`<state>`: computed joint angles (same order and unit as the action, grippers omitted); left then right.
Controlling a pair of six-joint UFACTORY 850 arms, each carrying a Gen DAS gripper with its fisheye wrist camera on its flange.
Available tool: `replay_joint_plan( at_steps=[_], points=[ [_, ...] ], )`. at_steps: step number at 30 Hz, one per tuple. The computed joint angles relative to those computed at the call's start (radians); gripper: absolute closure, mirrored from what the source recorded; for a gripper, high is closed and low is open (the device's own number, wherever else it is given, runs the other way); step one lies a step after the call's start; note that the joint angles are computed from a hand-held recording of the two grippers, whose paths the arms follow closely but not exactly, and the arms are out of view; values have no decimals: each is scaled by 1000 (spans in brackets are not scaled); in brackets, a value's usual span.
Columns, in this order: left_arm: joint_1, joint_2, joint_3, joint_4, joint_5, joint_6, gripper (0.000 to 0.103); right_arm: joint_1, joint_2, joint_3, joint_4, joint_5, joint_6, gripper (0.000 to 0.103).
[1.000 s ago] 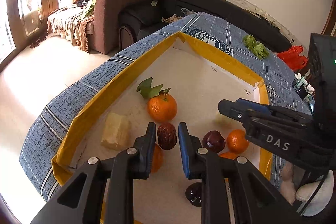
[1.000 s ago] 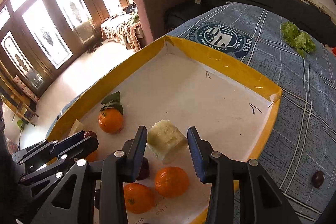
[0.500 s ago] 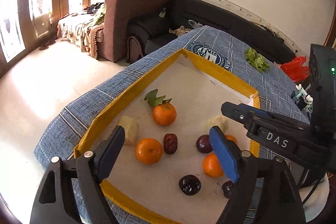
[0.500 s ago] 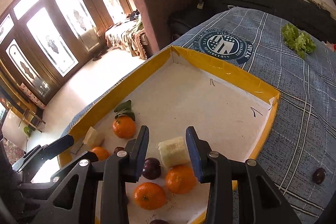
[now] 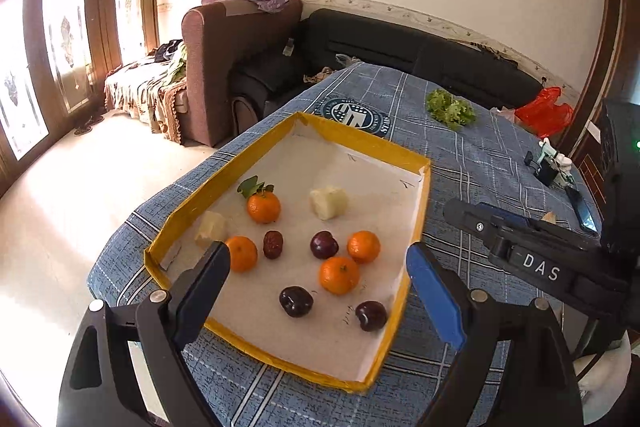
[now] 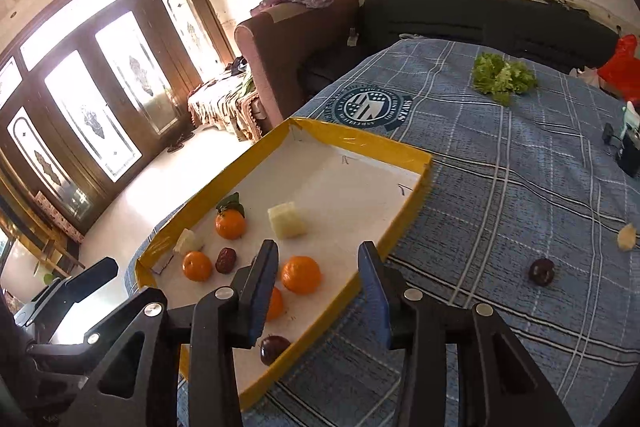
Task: Organize fruits
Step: 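Withdraw both tools and grasp the beige cracker with right tool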
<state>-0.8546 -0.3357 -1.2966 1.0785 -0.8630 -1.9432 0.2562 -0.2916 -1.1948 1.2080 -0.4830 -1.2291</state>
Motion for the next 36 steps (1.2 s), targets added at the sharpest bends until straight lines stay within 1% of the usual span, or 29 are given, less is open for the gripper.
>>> replay_joint_plan(
  at_steps=[5,8,10,11,13,14,17,19,21,23,27,33,36],
  points=[
    [-43,-23,-46,10,-27,22,14,-82,68,86,64,0,-59,56],
    [-67,-24,-59,32,-19,31,14,-138,93,117,84,-1,-81,56],
    [-81,-9,-50,86,8,1,14,-189,111,139,94,4,-98,55],
    [-88,4,-37,135,28,-38,14,-210,118,147,95,10,-103,55],
    [-96,33,1,278,92,-161,14,-264,130,157,94,25,-104,54],
    [-95,34,1,301,117,-173,14,-295,132,159,97,34,-99,54],
    [-81,-11,-55,220,191,-58,14,-381,121,146,101,41,-65,53],
    [-73,-54,-100,142,218,27,14,-428,105,130,97,37,-27,53],
    [-67,-82,-127,96,240,74,14,-459,85,110,90,32,0,53],
    [-60,-101,-142,68,273,99,14,-471,60,87,71,41,24,53],
    [-49,-135,-177,23,298,153,14,-466,0,35,21,42,89,53],
    [-29,-178,-218,-64,333,244,14,-437,-158,-129,-102,41,254,53],
    [-15,-196,-231,-107,344,284,14,-419,-236,-220,-225,53,388,52]
  ],
)
